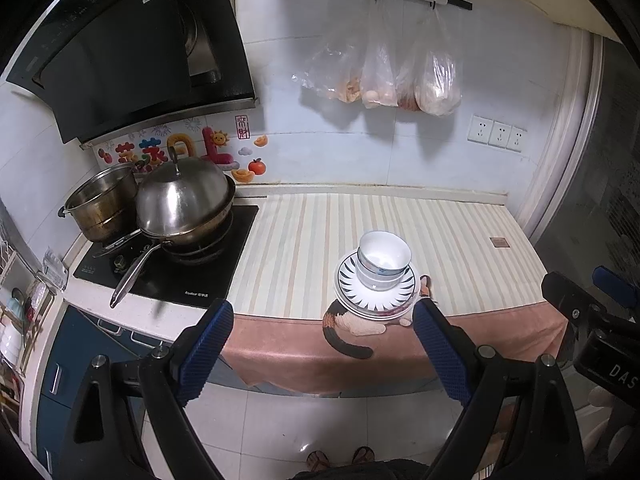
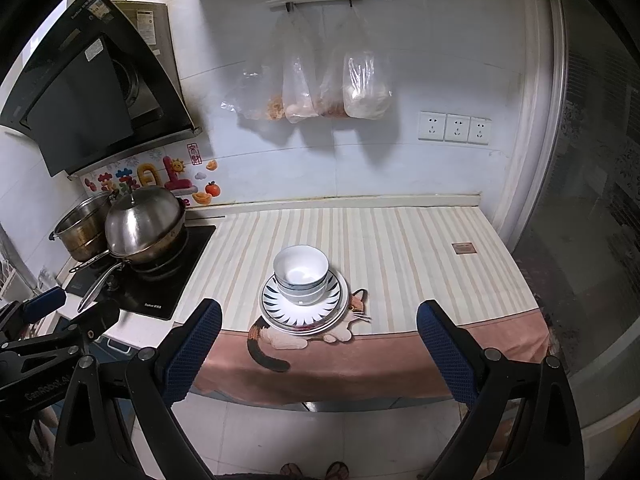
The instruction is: Organize plates and bowls
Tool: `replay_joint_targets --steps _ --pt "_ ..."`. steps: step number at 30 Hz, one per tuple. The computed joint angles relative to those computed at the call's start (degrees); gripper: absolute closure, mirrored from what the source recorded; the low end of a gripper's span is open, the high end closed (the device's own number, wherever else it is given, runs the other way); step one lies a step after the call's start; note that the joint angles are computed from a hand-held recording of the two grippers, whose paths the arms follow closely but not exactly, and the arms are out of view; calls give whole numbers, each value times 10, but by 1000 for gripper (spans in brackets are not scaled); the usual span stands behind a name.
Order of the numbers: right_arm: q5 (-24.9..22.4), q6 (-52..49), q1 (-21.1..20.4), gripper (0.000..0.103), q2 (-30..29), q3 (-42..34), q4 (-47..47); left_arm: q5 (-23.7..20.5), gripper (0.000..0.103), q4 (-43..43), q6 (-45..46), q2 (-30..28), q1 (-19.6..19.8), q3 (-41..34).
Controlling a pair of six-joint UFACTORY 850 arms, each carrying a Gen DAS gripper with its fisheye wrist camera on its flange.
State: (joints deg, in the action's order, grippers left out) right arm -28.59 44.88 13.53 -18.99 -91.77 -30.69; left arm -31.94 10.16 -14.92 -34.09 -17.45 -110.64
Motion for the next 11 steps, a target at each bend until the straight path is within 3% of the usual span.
replay_joint_targets --steps 11 --pt "-3 -12 0 3 -2 -2 10 -5 11 8 -17 -1 -4 -3"
